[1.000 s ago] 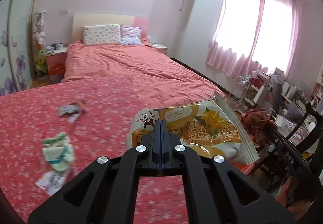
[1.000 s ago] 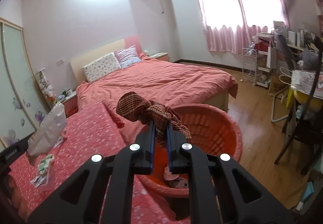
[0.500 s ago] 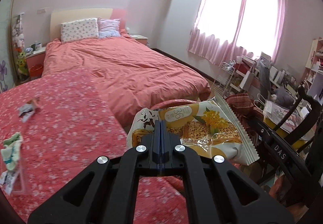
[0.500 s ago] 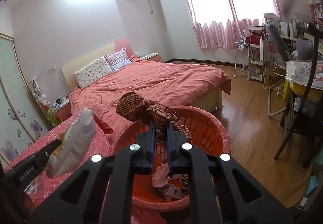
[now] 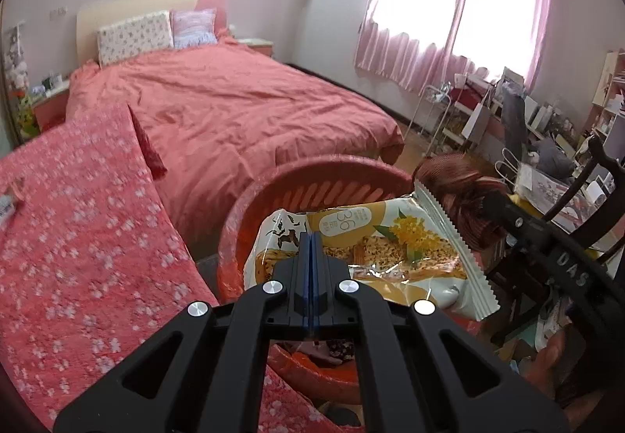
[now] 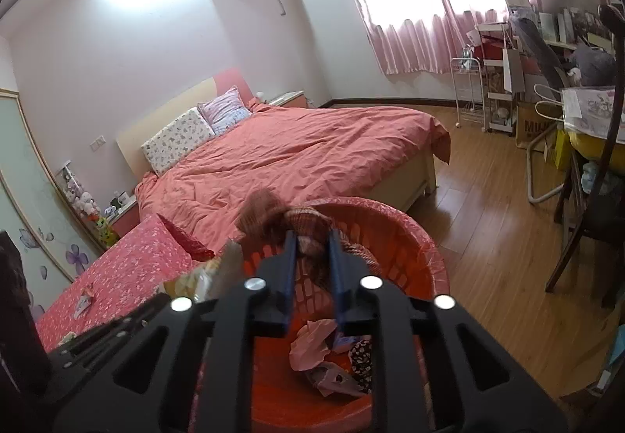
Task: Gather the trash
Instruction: 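Carry the snack bag and plaid cloth over the basket and open both tools, then move both open tools back over the bed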
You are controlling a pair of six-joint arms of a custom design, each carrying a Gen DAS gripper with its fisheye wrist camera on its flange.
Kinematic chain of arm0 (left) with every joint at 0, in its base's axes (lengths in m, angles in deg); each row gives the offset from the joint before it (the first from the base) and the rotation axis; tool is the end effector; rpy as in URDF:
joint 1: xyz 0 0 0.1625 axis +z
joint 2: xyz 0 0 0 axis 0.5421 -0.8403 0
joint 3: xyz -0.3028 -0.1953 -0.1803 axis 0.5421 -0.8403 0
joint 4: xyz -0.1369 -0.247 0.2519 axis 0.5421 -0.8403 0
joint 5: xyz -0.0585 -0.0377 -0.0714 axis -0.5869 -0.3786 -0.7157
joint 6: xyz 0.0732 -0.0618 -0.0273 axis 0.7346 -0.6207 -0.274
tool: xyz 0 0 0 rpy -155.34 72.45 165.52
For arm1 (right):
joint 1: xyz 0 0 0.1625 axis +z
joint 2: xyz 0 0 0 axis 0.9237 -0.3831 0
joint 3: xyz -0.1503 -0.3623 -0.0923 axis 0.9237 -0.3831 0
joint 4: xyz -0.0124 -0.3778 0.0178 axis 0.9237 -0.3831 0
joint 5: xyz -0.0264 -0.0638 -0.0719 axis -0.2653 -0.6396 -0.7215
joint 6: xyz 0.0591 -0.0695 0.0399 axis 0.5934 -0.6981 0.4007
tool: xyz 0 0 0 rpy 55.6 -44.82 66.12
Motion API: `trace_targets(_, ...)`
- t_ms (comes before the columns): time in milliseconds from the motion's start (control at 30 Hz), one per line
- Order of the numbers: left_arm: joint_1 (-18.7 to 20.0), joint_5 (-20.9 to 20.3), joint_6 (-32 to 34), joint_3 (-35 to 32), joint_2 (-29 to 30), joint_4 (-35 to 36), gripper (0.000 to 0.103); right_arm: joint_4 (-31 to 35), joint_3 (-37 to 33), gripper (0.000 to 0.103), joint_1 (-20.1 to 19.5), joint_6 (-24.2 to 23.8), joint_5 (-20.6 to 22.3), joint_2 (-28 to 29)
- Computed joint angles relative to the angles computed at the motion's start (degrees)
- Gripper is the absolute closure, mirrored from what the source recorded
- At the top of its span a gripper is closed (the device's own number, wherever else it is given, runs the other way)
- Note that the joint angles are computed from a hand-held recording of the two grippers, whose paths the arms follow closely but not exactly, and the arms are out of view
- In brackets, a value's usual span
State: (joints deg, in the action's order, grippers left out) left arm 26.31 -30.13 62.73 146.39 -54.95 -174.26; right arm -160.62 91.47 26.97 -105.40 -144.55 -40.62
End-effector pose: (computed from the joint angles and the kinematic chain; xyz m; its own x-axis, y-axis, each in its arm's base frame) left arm -0.2078 -0.7237 0.0952 -0.8155 0.1850 -0.5484 0.5141 0.6668 -0.5396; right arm 0.1563 -0.7135 0.1322 -0.9119 0.0806 0.4024 -0.3157 0.4887 -0.8133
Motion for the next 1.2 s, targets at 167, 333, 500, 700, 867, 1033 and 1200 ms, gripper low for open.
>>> trace_targets(167, 0.6, 0.0, -2.8, -0.5, -0.2, 4.3, 0.098, -0.5, 0.0, 0.062, -0.2, -0.4, 0.0, 0.1)
trace_targets(333, 0.4, 1.9, -3.4, 1.1, -1.2, 3.7, 0.066, -2.7, 0.6, 0.048, 0.1, -2.2, -1.4, 0.2)
trace_targets(500, 0.0, 4.8, -2.1, 3.6, -3.1, 1.2, 0.059, -2.4, 0.9, 0.046, 0.3, -2.4, -2.1, 0.1)
trace_targets(700, -0.4, 8.4, -1.3, 8.1, -6.2, -2.0, 0.058, -2.3, 1.7, 0.045, 1.1, -3.2, -2.3, 0.3)
trace_targets(867, -0.3, 11.4, -1.8, 11.8, -9.1, -3.6, 0.057, -1.8, 2.3, 0.045, 2.3, -4.3, -2.2, 0.5)
trace_targets(1033, 0.0, 13.9, -3.0, 16.0, -12.9, -5.8, 0.056, -1.0, 2.4, 0.045, 3.6, -5.0, -2.0, 0.8)
trace_targets(1200, 0.3, 16.3, -4.9, 20.1, -16.8, -7.4, 0.056, -0.1, 3.0, 0.045, 5.1, -5.8, -1.8, 1.2)
